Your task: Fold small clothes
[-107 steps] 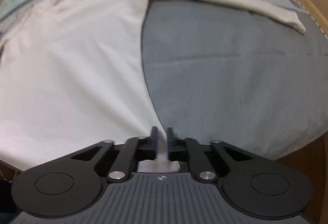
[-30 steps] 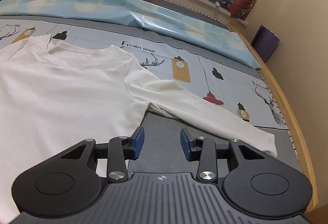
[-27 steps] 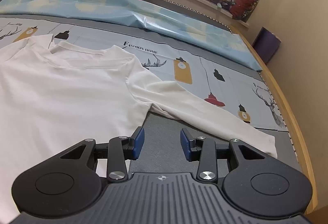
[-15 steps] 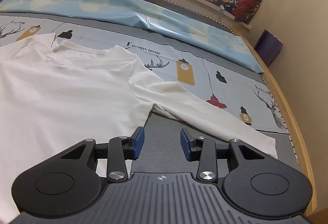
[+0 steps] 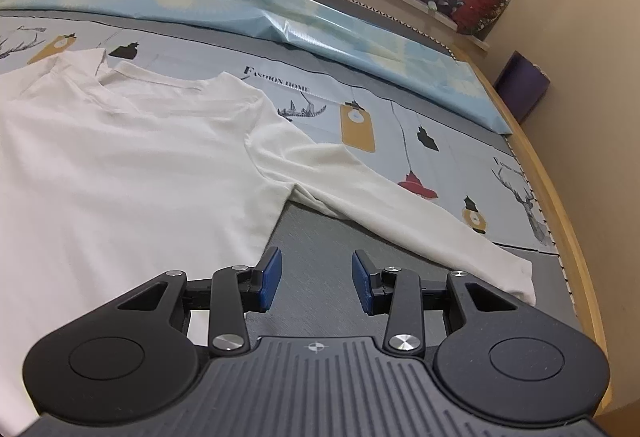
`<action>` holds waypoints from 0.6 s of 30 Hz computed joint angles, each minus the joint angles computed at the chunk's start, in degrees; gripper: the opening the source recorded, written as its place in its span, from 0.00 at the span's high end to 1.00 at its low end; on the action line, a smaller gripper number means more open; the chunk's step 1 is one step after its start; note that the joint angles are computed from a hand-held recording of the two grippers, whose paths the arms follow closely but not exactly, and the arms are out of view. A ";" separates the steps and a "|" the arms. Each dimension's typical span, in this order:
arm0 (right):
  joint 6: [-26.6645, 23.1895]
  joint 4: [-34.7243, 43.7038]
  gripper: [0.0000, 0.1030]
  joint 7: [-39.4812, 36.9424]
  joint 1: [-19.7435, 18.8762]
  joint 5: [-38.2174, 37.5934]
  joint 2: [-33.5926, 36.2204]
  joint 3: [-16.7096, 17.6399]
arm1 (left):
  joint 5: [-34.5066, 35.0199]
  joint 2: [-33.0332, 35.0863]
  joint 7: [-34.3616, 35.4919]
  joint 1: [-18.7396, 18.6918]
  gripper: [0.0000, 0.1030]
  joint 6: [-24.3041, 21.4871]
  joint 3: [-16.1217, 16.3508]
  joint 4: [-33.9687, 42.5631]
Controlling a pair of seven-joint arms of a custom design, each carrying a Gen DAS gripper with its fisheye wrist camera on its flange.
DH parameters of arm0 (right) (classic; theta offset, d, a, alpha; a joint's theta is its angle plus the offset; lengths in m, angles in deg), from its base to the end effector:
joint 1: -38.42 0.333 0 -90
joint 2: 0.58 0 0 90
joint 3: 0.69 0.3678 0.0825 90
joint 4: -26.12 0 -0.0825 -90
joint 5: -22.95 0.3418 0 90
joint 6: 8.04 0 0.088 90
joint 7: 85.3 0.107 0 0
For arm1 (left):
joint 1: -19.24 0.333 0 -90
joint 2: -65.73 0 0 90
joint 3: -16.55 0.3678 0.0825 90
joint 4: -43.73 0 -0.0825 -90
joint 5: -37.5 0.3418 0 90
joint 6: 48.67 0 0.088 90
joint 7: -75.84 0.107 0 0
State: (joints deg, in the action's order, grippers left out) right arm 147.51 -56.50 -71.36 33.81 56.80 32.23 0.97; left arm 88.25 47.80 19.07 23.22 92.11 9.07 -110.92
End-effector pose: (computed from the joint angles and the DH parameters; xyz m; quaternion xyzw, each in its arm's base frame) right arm 0.7439 -0.0643 0.4944 -0.8556 0.3416 -0.3054 0.2408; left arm 0.3543 -0.0231 0.4145 -0.9464 -0.1164 -0.1710 0.2479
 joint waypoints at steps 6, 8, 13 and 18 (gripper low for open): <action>0.00 0.62 0.61 0.74 0.06 -0.29 0.42 -0.06 | -6.39 3.14 13.11 -2.93 0.99 -9.81 -0.48 5.61; -0.21 0.69 0.61 0.46 -0.14 -0.02 0.37 0.28 | 0.54 0.64 8.56 -2.62 0.99 -11.36 -2.69 5.51; -0.19 0.33 0.61 -1.09 -0.47 1.10 0.00 1.15 | 15.42 -8.20 -7.41 -4.92 0.99 -22.48 -10.26 4.83; -0.28 -0.28 0.61 -2.12 -0.62 3.01 -0.72 1.95 | 11.42 -11.62 -14.81 -10.38 0.99 -27.17 -11.71 1.97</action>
State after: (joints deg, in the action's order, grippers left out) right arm 147.23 -56.78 -73.48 33.18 59.81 31.52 2.92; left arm 99.67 36.17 4.26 12.84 64.95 -2.64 -108.96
